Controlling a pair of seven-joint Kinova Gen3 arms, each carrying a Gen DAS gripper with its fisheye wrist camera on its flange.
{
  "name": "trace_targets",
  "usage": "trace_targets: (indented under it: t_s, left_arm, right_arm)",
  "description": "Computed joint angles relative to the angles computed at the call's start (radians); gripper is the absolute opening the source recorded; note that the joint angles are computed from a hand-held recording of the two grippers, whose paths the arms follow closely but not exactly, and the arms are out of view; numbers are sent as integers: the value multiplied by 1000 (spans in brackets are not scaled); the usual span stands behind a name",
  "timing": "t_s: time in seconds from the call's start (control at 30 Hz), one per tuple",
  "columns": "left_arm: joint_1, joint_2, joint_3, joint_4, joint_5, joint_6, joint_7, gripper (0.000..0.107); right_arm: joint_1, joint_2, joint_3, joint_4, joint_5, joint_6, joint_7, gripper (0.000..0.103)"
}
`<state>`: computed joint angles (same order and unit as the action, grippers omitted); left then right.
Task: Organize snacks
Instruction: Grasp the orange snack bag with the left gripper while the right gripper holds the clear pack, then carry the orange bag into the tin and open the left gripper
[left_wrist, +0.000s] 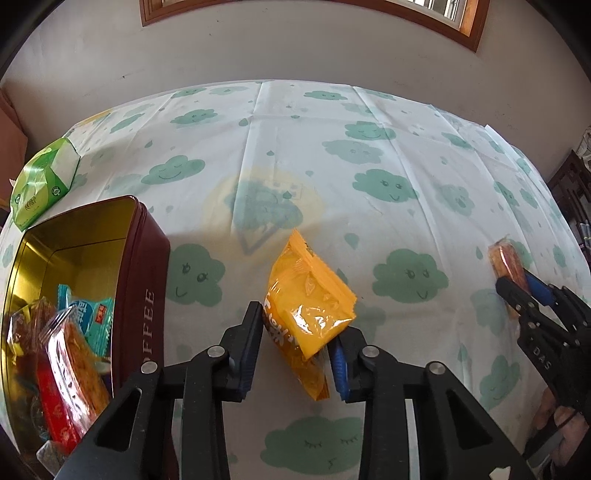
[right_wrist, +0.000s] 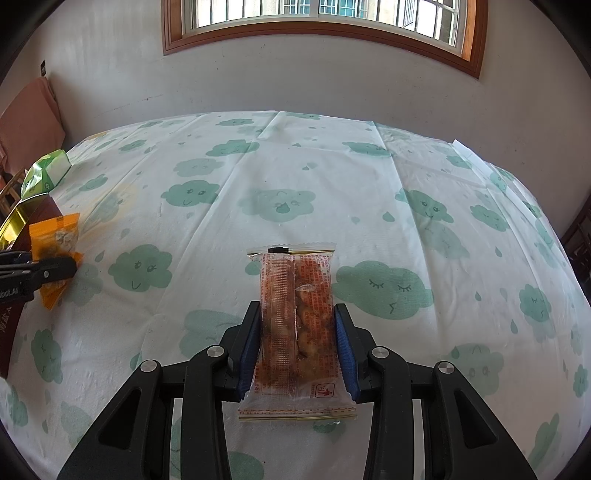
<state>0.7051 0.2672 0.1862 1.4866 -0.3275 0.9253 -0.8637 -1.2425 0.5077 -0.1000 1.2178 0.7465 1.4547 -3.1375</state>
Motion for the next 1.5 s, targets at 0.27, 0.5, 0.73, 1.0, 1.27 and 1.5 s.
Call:
trace_targets:
  t_s: [0.27, 0.5, 0.73, 1.0, 1.27, 1.5]
  left_arm:
    - [26, -41, 16, 18, -33, 19, 21, 30]
    - [49, -81, 38, 38, -81, 56, 65, 30]
    - [55, -124, 62, 61, -133, 93, 106, 30]
    - [11, -202, 92, 97, -162, 98, 112, 30]
    - [-111, -293, 94, 146, -115, 96, 59, 30]
    - [-241, -352, 80, 193, -65, 86, -21, 30]
  right_arm:
    - [0, -1, 0, 2, 0, -1, -1, 39]
    - [-1, 1, 1, -1, 0, 2, -3, 39]
    - [0, 1, 1, -1, 0, 1, -5, 39]
    - [-1, -1, 1, 1, 0, 1, -4, 40]
    - [0, -1, 0, 1, 0, 2, -5, 40]
    - [0, -1, 0, 1, 0, 2, -5, 40]
